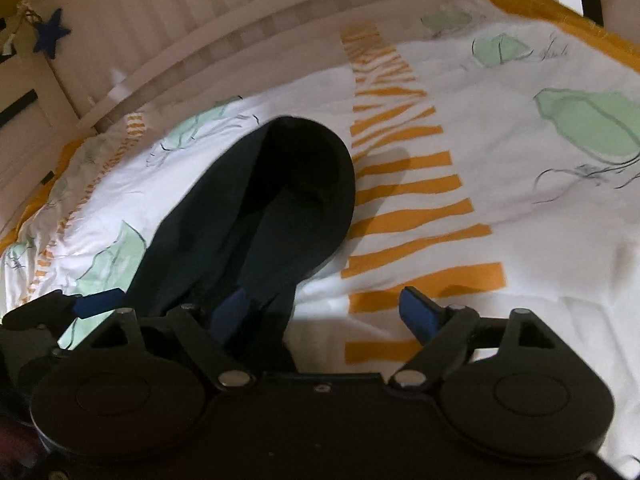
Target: Fold large clothes
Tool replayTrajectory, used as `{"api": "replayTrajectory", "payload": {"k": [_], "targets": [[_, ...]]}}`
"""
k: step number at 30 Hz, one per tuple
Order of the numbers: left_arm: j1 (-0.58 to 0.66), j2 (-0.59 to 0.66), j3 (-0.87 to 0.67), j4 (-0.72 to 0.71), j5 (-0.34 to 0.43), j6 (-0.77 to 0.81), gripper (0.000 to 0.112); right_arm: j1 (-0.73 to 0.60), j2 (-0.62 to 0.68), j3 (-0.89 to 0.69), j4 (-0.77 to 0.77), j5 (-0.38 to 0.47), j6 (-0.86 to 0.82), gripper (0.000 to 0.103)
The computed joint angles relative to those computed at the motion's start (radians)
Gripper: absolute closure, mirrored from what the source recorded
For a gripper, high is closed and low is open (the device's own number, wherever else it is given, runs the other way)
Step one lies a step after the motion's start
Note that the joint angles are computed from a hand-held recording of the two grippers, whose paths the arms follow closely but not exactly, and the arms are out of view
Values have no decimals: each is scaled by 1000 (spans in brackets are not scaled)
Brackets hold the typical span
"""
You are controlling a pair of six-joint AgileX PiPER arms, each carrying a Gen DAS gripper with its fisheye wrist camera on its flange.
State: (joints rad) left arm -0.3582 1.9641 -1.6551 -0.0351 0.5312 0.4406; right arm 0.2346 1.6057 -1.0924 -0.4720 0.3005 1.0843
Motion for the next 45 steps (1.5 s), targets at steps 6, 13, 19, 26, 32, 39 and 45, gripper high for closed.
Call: {"api": "replayTrajectory", "payload": {"k": [6, 13, 19, 26, 32, 39, 45], "targets": [[186, 51, -84, -271, 52, 106, 21, -22, 101, -76, 81, -37, -90, 16], [337, 71, -91, -598, 189, 269, 19, -3, 156, -145, -102, 0, 97, 19], [289, 15, -27, -572, 105, 329, 21, -7, 175, -232, -79, 66, 73, 95], [167, -14, 2, -515, -53, 488, 21, 29, 137, -335, -31, 58, -165, 95], [97, -17, 19, -287, -225, 354, 24, 45, 126, -365, -11, 69, -210, 91], [287, 188, -380, -159, 135, -256, 27, 19, 43, -186, -153, 54, 8, 42], [370, 129, -258, -443, 113, 122, 28, -12, 57, -92, -100, 44, 9, 40]]}}
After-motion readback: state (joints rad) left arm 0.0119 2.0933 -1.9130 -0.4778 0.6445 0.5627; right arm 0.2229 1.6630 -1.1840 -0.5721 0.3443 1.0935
